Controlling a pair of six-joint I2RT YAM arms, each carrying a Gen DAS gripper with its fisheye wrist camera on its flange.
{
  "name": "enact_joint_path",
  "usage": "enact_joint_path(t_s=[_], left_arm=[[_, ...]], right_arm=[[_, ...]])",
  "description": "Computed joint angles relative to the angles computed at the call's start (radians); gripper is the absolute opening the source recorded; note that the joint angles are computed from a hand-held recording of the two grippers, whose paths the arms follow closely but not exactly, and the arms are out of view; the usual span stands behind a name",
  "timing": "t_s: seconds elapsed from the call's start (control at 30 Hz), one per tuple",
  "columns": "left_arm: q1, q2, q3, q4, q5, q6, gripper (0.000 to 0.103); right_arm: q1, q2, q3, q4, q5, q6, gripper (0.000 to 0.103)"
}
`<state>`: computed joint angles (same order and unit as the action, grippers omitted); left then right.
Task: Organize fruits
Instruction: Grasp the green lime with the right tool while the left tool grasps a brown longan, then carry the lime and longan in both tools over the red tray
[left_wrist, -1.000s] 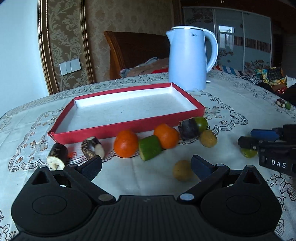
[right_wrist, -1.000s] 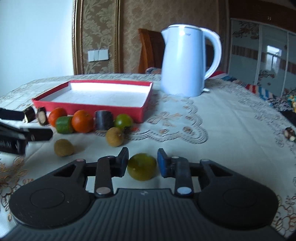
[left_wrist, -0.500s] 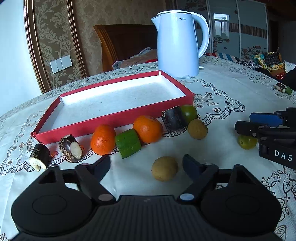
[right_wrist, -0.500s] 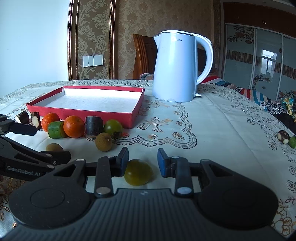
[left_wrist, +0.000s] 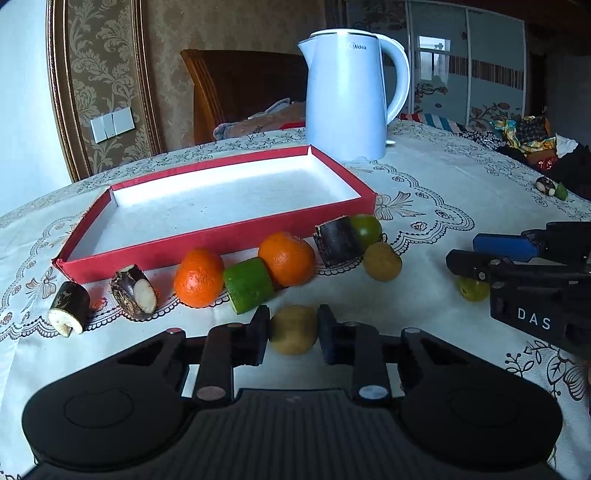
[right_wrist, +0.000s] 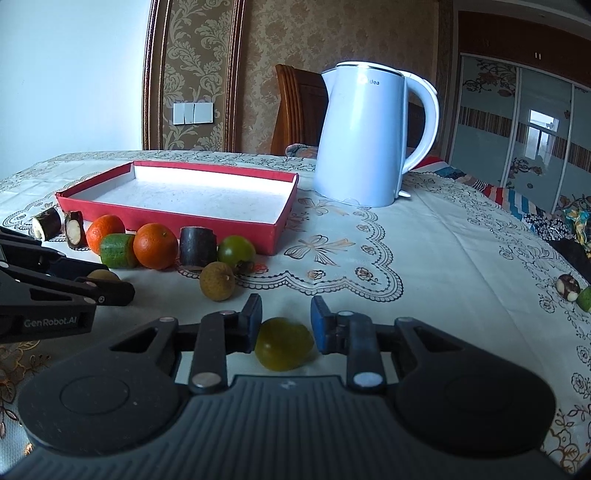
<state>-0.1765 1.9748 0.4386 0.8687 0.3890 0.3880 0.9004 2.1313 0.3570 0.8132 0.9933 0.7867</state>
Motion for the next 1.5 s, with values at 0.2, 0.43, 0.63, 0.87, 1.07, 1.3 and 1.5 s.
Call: enact_joint_path(t_s=[0.2, 0.43, 0.63, 0.87, 1.07, 1.3, 1.5], left_arm=[[0.030, -0.027, -0.013, 0.011, 0.017, 0.011, 0.027], [0.084, -0.051, 0.034, -0.059, 0.043, -0.018, 0.027], [0.102, -0.048, 0.053, -0.078, 0.057, -0.032, 0.027], [0.106, -0.039, 0.051, -0.067, 0.062, -0.028, 0.027], [0.112, -0.038, 0.051, -0.069, 0.074, -0.028, 0.027], [0.110, -0.038, 0.056, -0.084, 0.074, -0.020, 0.027], [0.109, -0.033, 0.063, -0.082, 0.073, -0.018, 0.027]], right_arm=[[0.006, -0.012, 0.008, -0.020, 0.019, -0.009, 0.018], [0.015, -0.024, -0.024, 0.002, 0.042, 0.009, 0.018], [0.052, -0.043, -0.067, 0.053, 0.093, 0.009, 0.018], [0.009, -0.122, -0.177, 0.153, 0.096, 0.011, 0.018], [-0.010, -0.110, -0.250, 0.333, -0.042, -0.082, 0.024], [-0.053, 0.009, -0.169, 0.364, -0.149, -0.090, 0.075], [-0.096, 0.029, -0.105, 0.238, -0.211, -0.061, 0.032]])
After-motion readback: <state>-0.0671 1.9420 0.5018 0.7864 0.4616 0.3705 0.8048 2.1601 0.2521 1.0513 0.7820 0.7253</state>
